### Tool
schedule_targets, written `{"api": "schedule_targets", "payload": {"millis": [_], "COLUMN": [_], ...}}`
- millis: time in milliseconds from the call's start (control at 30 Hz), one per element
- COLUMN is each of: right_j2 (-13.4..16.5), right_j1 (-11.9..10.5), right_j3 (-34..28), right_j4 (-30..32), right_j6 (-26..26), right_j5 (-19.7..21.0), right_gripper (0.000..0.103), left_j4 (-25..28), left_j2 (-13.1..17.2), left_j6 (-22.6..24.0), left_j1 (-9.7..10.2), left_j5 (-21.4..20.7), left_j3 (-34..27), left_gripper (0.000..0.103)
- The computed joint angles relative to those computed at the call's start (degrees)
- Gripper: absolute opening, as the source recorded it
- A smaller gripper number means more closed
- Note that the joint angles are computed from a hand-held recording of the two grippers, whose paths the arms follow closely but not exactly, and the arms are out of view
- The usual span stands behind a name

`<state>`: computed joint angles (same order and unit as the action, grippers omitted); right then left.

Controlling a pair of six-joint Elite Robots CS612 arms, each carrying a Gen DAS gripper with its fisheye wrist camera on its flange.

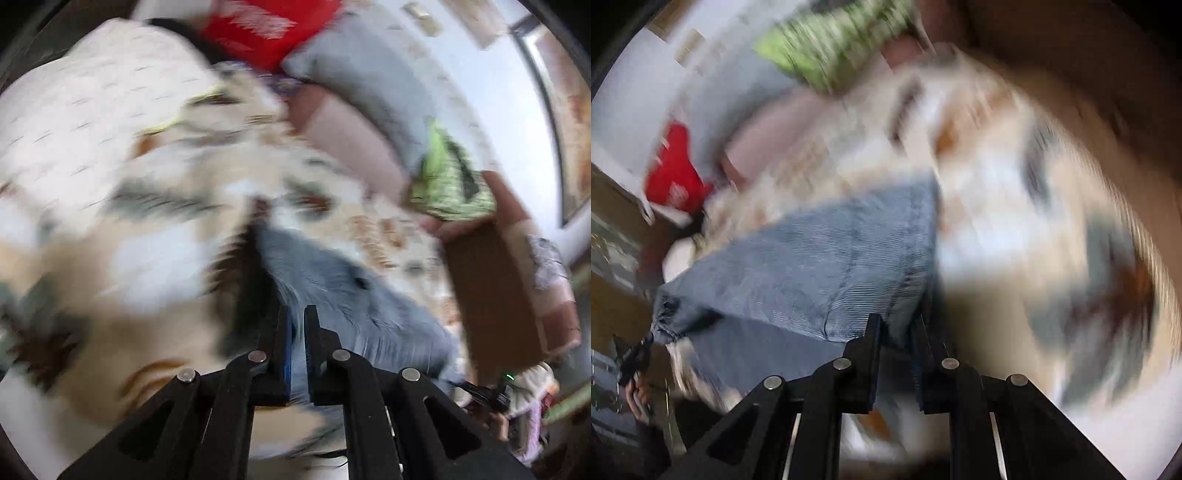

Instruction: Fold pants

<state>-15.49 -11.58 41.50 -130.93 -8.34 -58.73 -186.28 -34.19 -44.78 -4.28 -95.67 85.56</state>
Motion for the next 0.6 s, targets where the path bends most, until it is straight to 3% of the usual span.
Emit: {"api": "schedule_targets", "payload": {"millis": [67, 133, 200, 267, 333, 400, 467, 600], "right_j2": [-1.12, -1.87, -2.30, -2.35, -1.94, -1.59, -1.33, -0.18], "right_j1": [-0.66, -0.98, -1.10, -0.99, -0.66, -0.65, -1.13, -1.02], "right_j3": [2.56, 3.97, 4.73, 4.91, 3.67, 3.26, 4.82, 5.28], "right_j4": [-1.76, -4.91, -7.47, -7.96, -4.59, -2.36, -5.56, -10.75], "right_j6": [3.17, 6.90, 10.62, 12.62, 14.58, 20.21, 27.97, 36.08], "right_j5": [0.30, 0.45, 2.18, 3.77, 4.63, 5.57, 10.01, 13.24], "right_gripper": [0.030, 0.049, 0.062, 0.062, 0.062, 0.062, 0.062, 0.062], "left_j4": [0.77, 1.59, 1.72, 2.23, 2.28, 4.75, 8.08, 12.42], "left_j2": [-1.09, -1.81, -1.74, -0.88, 0.62, 1.97, 3.71, 6.74], "left_j6": [-1.89, -1.09, 0.21, 1.67, 3.95, 5.30, 5.44, 6.77], "left_j1": [0.10, -0.43, -1.01, -1.91, -3.32, -4.53, -5.94, -7.63], "left_j5": [2.74, 5.68, 6.13, 4.84, 4.03, 4.51, 5.26, 7.89], "left_j3": [1.30, 1.14, 0.24, -2.05, -4.84, -7.55, -10.51, -14.35], "left_gripper": [0.006, 0.013, 0.033, 0.042, 0.043, 0.045, 0.045, 0.045]}}
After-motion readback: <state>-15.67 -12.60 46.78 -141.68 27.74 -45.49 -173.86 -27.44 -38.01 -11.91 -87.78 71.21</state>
